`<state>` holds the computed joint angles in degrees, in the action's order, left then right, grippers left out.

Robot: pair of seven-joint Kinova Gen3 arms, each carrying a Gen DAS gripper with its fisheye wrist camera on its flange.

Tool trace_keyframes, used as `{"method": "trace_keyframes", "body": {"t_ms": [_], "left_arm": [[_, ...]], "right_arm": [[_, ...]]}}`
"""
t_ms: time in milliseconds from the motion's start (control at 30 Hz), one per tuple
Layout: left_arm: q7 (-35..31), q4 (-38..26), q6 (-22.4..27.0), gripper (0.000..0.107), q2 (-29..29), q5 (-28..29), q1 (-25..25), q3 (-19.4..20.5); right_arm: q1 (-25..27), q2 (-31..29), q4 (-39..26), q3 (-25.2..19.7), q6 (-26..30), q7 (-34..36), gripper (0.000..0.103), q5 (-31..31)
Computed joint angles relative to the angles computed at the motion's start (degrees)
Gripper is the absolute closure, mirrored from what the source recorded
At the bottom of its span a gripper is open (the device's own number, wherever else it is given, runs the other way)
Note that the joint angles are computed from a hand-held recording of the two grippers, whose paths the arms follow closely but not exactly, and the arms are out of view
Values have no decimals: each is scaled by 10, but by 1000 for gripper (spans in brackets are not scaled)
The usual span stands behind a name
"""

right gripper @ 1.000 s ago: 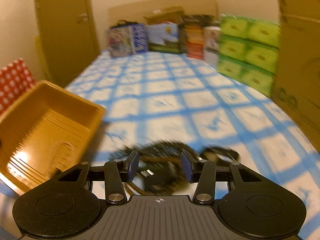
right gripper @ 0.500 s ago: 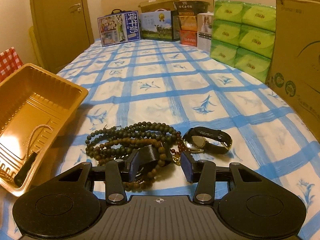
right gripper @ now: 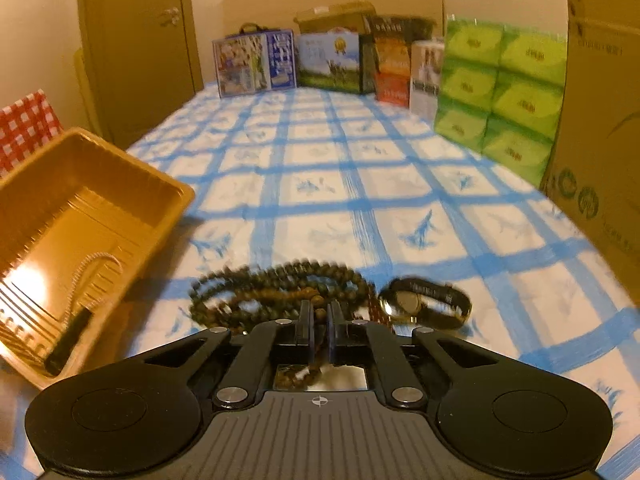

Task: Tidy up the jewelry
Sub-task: 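Grasp a dark wooden bead strand with the right gripper, then lift the bead strand over the orange tray and release it inside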

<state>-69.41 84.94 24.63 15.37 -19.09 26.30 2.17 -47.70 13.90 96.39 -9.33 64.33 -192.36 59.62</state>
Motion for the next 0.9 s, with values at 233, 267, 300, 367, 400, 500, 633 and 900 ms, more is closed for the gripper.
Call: {"method": "trace_keyframes", "body": {"t_ms": [233,267,300,367,400,500,633,900], "left_arm": [[-5,-1,1,101,0,4,-3,2],[-6,-2,1,101,0,4,-3,2],[-6,-1,1,101,0,5,-4,2],[-6,-2,1,101,0,4,-3,1],[-6,-2,2,101,0,4,-3,2],[-8,-1,0,101,0,6,-5,2],[-9,-2,0,101,0,7,-5,2],[-10,0,-2,101,0,7,-4,1]], "right_arm": [[-23,-14,-28,-10,41,21,97,62],[-25,-14,-33,-11,46,27,97,69],[-26,-15,-38,-12,50,33,97,75],[-27,-17,-44,-14,52,36,97,86],[-28,-19,-47,-14,53,38,97,91],[-33,-21,-58,-17,61,45,97,112],[-38,-25,-71,-21,66,55,97,140],[-45,-30,-93,-24,75,71,97,189]]}}
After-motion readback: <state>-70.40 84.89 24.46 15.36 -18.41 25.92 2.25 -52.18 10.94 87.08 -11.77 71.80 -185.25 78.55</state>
